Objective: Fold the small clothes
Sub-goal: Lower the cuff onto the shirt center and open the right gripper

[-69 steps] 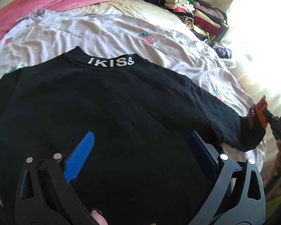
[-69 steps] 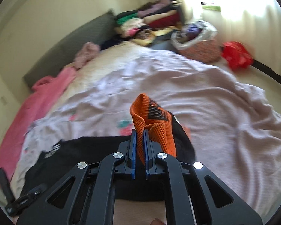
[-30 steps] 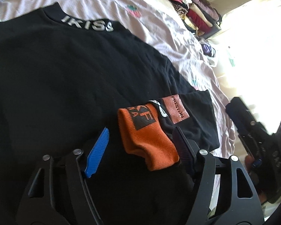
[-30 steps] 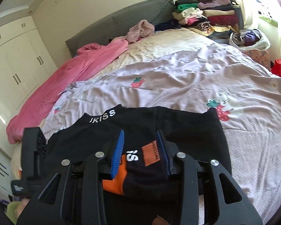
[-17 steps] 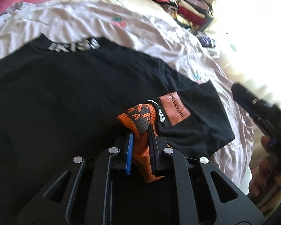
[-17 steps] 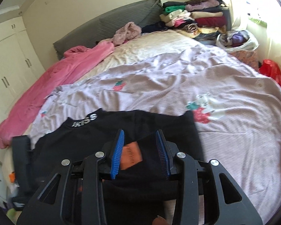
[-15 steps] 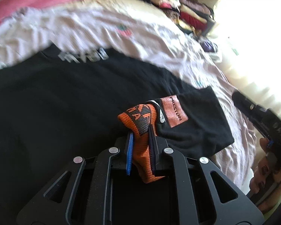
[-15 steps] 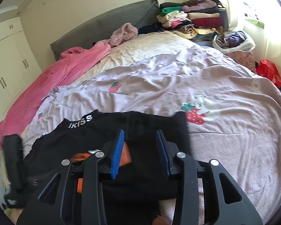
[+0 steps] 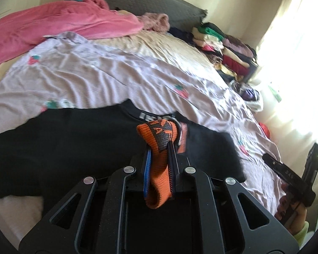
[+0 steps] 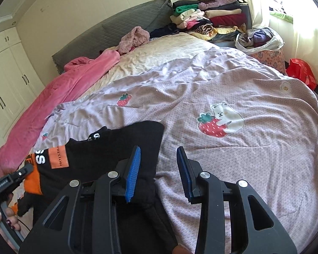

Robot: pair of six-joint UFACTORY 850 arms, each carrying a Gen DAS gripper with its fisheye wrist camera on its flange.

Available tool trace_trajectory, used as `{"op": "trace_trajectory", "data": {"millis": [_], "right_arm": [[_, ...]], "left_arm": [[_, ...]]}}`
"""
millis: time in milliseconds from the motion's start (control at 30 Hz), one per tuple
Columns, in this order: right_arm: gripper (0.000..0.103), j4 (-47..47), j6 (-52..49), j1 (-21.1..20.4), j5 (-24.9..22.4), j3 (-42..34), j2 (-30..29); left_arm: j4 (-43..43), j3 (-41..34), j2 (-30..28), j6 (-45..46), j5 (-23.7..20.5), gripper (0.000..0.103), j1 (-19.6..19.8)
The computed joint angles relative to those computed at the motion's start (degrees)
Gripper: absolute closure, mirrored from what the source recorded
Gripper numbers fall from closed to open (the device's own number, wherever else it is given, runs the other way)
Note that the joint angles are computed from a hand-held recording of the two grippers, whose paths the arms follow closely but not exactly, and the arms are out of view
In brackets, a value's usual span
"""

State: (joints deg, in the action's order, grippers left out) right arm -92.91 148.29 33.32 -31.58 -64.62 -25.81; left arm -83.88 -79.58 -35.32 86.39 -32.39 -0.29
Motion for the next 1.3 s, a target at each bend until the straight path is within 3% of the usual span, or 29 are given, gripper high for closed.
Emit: {"op": "trace_trajectory", "data": {"millis": [567, 900, 1200, 1300], "right_arm": [[0.068, -0.8, -7.9, 1.6, 1.6, -5.6, -3.9], [0.068, 1.9, -15.0, 2.3, 3.9, -10.3, -7.4], [0.068, 8.7, -24.9, 2.3, 6.9, -14.9, -11.6], [0.068, 11.6, -29.3, 2.5, 7.4, -16.5, -12.9]], "left_arm": [[3.9, -2.3, -2.4, -3.9, 2.2, 0.095, 2.1], [-2.5, -0.6, -1.5, 4.1, 6.2, 0.095, 2.7], [7.5, -0.1, -3.6, 2.1, 10.9, 0.095, -0.6], [13.6, -0.8, -5.0, -2.3, 12.5, 0.094, -0.9]]}}
